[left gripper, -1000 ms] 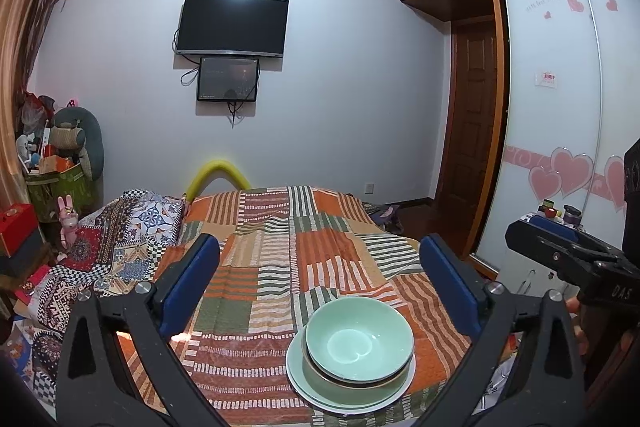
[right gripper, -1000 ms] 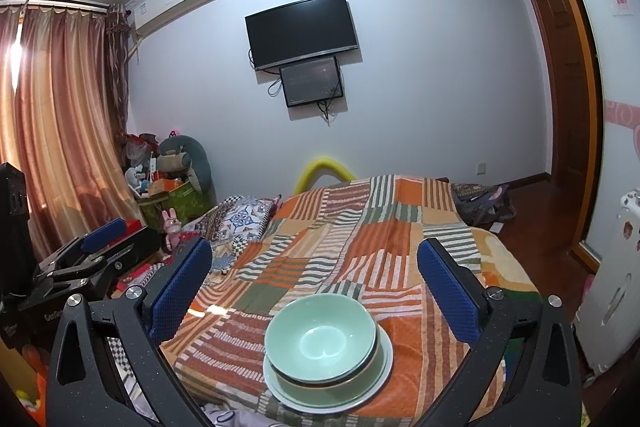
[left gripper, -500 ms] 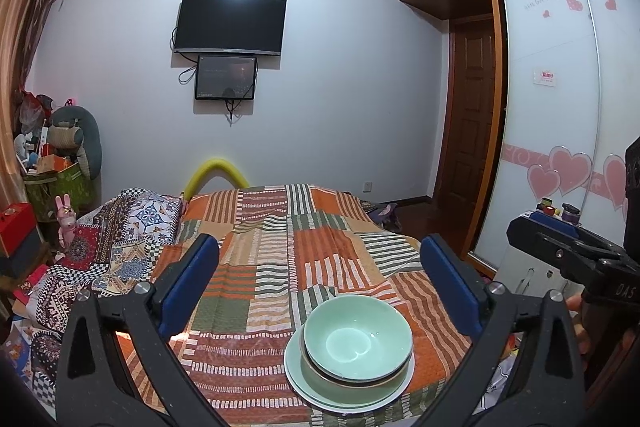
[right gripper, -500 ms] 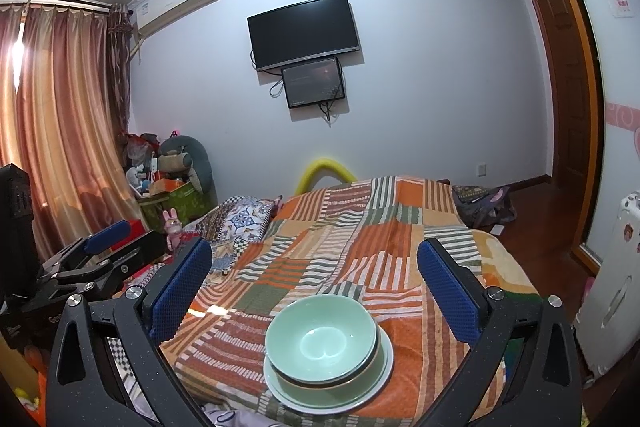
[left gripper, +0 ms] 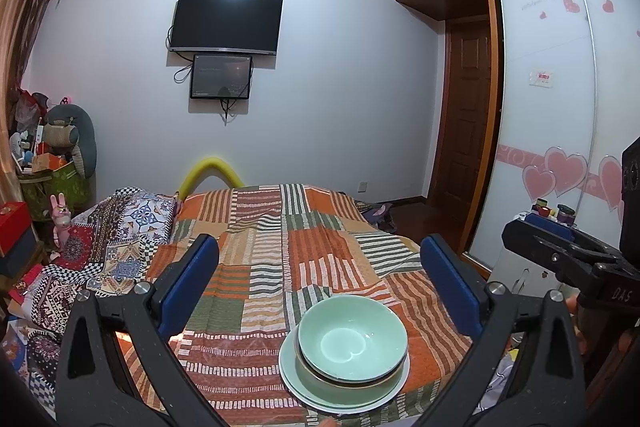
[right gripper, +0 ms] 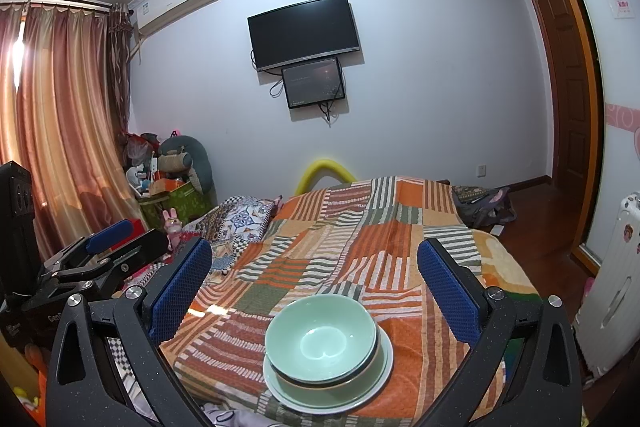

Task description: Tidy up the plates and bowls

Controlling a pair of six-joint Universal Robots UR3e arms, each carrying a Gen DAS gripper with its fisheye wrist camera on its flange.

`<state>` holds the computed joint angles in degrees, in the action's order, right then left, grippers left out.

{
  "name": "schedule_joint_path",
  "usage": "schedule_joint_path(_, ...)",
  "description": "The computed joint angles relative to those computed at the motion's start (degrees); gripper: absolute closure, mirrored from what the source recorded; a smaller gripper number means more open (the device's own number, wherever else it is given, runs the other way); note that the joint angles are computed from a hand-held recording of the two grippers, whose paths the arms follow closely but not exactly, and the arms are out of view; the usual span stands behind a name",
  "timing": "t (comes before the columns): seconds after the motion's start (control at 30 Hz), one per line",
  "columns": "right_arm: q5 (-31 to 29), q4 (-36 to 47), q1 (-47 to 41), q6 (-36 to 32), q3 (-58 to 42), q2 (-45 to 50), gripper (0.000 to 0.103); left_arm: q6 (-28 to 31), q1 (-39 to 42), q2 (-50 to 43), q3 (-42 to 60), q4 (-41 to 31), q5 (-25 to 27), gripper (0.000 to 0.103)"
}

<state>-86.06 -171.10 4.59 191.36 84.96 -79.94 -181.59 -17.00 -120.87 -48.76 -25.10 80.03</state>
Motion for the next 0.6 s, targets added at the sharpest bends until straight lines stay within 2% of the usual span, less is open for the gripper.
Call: schedule_joint_path(0.6, -0.1, 0.0, 0.0, 0.0, 0.0, 0.0, 0.001, 0.4, 0.3, 0.2, -0.2, -0.6, -1.3, 0.001)
